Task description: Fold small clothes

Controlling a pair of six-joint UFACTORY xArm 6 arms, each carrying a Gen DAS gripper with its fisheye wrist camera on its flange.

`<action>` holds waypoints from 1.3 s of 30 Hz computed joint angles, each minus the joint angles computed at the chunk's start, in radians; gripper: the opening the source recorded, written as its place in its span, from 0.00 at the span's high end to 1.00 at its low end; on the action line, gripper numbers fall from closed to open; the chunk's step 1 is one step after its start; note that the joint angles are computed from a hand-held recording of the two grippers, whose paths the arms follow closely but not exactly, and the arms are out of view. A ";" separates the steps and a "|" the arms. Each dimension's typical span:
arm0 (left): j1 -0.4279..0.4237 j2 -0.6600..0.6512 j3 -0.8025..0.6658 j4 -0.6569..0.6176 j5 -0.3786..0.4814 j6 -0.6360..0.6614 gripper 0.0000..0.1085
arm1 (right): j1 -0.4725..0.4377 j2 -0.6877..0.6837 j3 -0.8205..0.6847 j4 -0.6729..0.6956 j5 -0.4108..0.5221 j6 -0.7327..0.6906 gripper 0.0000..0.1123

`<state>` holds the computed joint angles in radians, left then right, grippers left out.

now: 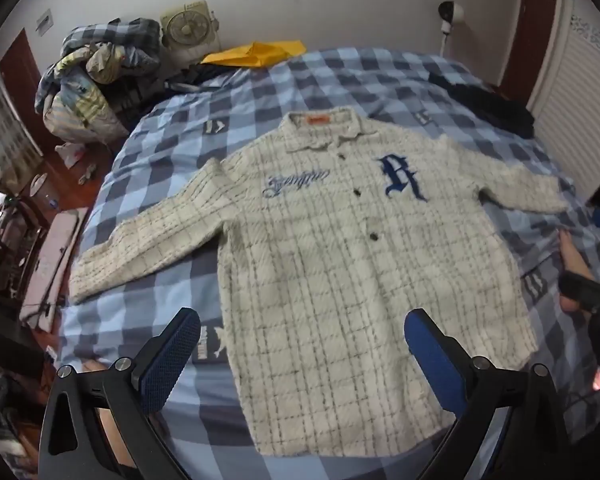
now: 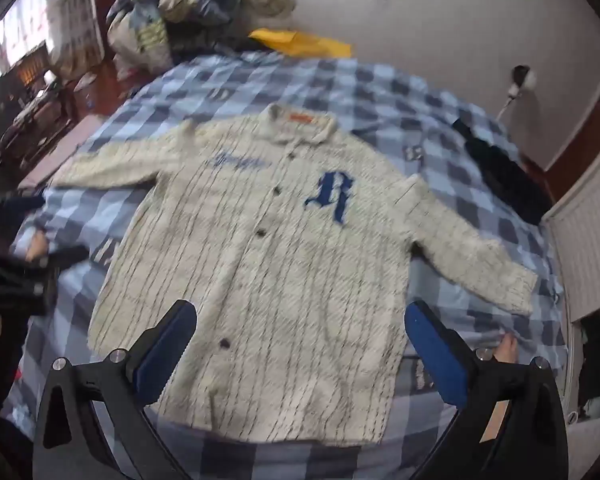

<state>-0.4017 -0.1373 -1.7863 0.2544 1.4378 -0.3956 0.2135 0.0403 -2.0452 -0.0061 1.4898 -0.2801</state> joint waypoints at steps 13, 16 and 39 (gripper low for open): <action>0.001 0.024 -0.025 -0.019 0.017 0.004 0.05 | -0.013 0.043 -0.048 -0.016 0.044 0.058 0.09; -0.008 0.028 -0.023 0.009 0.025 0.005 0.05 | -0.007 0.048 -0.051 -0.056 0.035 0.064 0.09; 0.005 0.027 -0.025 0.005 0.042 -0.008 0.05 | -0.031 0.014 0.010 -0.012 -0.121 0.078 0.09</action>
<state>-0.3969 -0.1098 -1.8114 0.2597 1.4793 -0.4038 0.1824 0.0539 -2.0348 -0.0184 1.3683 -0.2023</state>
